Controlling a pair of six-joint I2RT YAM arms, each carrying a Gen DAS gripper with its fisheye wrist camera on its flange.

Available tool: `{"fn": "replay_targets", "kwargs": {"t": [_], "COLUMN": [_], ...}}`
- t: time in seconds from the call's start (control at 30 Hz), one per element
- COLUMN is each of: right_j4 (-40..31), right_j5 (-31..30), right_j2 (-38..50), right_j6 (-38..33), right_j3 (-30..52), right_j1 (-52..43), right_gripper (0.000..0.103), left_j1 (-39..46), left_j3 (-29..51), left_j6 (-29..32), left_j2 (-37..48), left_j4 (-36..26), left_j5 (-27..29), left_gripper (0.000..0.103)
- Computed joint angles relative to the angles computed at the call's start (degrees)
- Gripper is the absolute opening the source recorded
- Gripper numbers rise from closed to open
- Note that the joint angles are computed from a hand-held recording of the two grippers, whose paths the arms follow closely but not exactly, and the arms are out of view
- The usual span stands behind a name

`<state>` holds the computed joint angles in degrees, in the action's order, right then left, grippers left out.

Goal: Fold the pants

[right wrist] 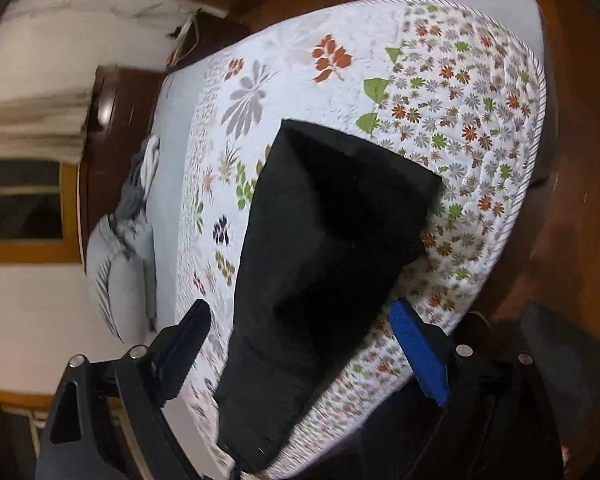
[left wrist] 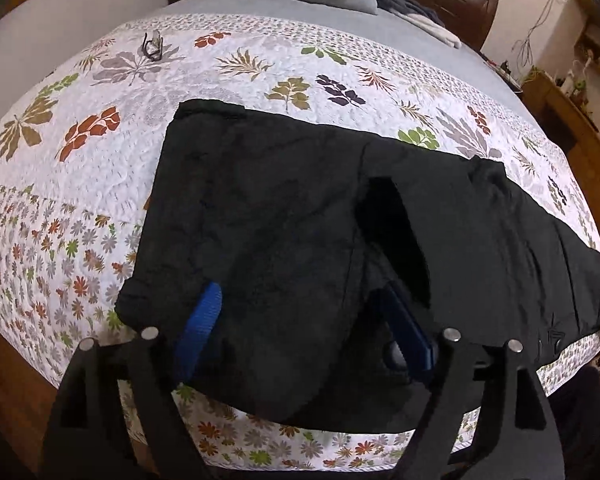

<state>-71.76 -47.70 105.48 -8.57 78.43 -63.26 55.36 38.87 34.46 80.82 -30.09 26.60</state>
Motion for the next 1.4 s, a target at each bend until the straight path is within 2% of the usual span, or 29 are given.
{"fn": "replay_targets", "kwargs": {"t": [0.07,0.1,0.17,0.2,0.23,0.27,0.3,0.37,0.4,0.47,0.53,0.6,0.67,0.73,0.77,0.8,0.87,0.97,1.03,1.1,1.17,1.3,1.4], "right_j4": [3.51,5.96,9.03,9.71,9.87,8.86,8.58,10.24,12.92,16.39,17.55,21.95,22.83,25.92,25.29,25.27,25.03,21.49,20.75,19.87,21.89,27.82,28.75], "right_j5": [0.06,1.11,5.34,6.72,7.08,4.38,2.17,-9.18,-14.72,-18.25,-17.68,-11.28,-7.74,-6.33,-6.74,-6.32,-7.22,-8.68,-9.12,-9.33,-8.74,-6.25,-3.49], "right_j2": [1.38,1.83,1.78,1.79,0.89,-1.11,-2.71,-9.74,-13.37,-14.46,-8.78,-1.02,7.14,9.83,11.11,11.77,12.27,13.44,13.03,11.34,8.87,9.04,12.37], "right_j6": [4.14,5.65,5.67,5.46,4.99,3.44,2.19,-3.74,-5.89,-5.66,-5.78,-5.33,-6.43,-7.40,-8.21,-7.84,-7.50,-9.79,-10.18,-11.48,-10.96,-5.63,-4.94], "right_j3": [-0.03,0.10,1.67,3.24,5.27,8.07,9.29,10.41,8.25,3.72,-1.40,-6.21,-7.15,-9.06,-8.53,-8.45,-8.52,-6.95,-6.17,-5.97,-6.69,-7.19,-7.06], "right_j1": [1.19,2.74,6.24,8.52,11.12,13.70,14.73,15.04,13.37,9.98,6.30,4.21,1.87,-0.75,-1.49,-2.34,-3.66,-4.28,-3.46,-2.41,-1.45,-0.22,0.14], "right_gripper": [0.090,0.068,0.032,0.023,0.020,0.018,0.016,0.015,0.015,0.015,0.015,0.015,0.015,0.019,0.024,0.037,0.050,0.051,0.047,0.027,0.013,0.010,0.010], "left_j1": [0.97,1.02,1.29,1.31,1.27,1.09,0.91,0.65,0.43,0.01,-0.63,-1.29,-1.78,-1.90,-1.98,-2.01,-2.23,-2.49,-2.38,-2.41,-2.31,-1.89,-0.96], "left_j3": [0.35,0.58,1.35,1.64,1.89,2.05,2.29,2.45,2.26,1.93,1.57,1.53,1.80,2.17,2.14,2.06,1.52,1.31,1.50,1.48,1.53,1.44,1.54], "left_j6": [0.72,0.61,-0.14,-0.75,-1.02,-1.24,-1.45,-1.55,-1.46,-1.90,-2.55,-2.59,-2.36,-1.95,-1.93,-1.99,-2.40,-2.39,-2.23,-2.19,-2.38,-3.14,-4.43], "left_j2": [0.67,0.91,2.24,2.86,3.34,3.55,3.85,4.07,4.06,4.14,4.16,4.14,4.22,4.42,4.36,4.34,4.06,3.98,4.15,4.11,4.25,4.65,4.86], "left_j4": [-0.41,-0.58,-0.70,-0.74,-0.81,-0.94,-1.08,-1.19,-0.91,-0.19,0.64,0.88,0.64,0.20,0.22,0.39,1.12,1.45,1.30,1.33,1.40,1.78,2.04], "left_j5": [1.24,1.60,2.47,2.71,2.71,2.55,2.38,2.07,1.72,1.14,0.31,-0.66,-1.46,-1.83,-1.97,-2.07,-2.30,-2.54,-2.44,-2.56,-2.39,-1.99,-1.68], "left_gripper": [0.082,0.082,0.082,0.082,0.082,0.082,0.082,0.082,0.082,0.082,0.083,0.084,0.084,0.084,0.084,0.084,0.085,0.086,0.086,0.086,0.086,0.086,0.078]}}
